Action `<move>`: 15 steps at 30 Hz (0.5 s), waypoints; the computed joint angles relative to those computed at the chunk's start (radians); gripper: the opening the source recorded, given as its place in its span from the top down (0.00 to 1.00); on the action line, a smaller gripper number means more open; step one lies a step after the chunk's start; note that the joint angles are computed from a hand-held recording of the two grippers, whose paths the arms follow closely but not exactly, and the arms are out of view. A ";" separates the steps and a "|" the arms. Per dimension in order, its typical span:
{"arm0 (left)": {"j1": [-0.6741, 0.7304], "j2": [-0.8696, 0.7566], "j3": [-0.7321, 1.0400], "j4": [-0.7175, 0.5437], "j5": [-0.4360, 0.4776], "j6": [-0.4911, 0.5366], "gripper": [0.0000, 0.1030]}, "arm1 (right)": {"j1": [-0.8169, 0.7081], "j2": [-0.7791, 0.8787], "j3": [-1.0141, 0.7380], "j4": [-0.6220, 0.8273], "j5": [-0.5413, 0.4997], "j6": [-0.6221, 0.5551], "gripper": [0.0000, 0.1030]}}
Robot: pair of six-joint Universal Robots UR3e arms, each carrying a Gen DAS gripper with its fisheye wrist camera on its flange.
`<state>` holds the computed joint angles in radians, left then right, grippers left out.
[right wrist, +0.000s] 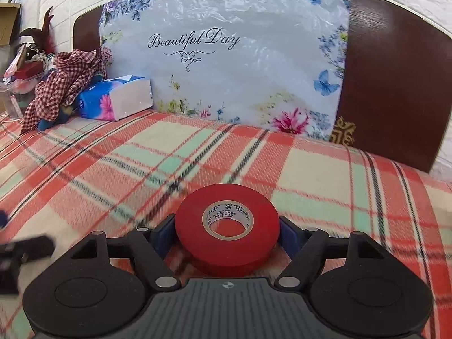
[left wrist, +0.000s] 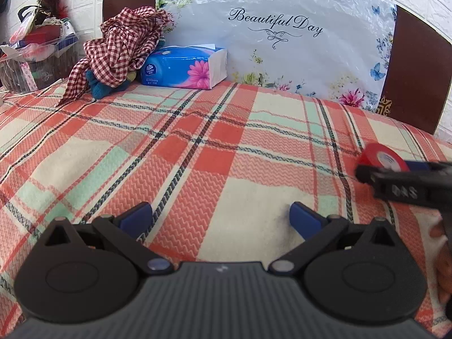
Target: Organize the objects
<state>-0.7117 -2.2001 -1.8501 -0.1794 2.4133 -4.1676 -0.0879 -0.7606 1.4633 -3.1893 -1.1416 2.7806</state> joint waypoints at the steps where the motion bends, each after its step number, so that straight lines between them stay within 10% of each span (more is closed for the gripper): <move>1: 0.000 -0.001 0.004 -0.008 0.001 -0.001 0.00 | -0.020 -0.036 0.072 -0.025 0.018 -0.014 0.29; 10: -0.010 -0.005 0.043 -0.088 0.014 -0.017 0.00 | -0.406 -0.439 0.778 -0.122 0.279 -0.330 0.29; 15: -0.057 -0.036 0.225 -0.450 0.088 -0.124 0.00 | -0.743 -0.655 1.064 -0.015 0.410 -0.574 0.31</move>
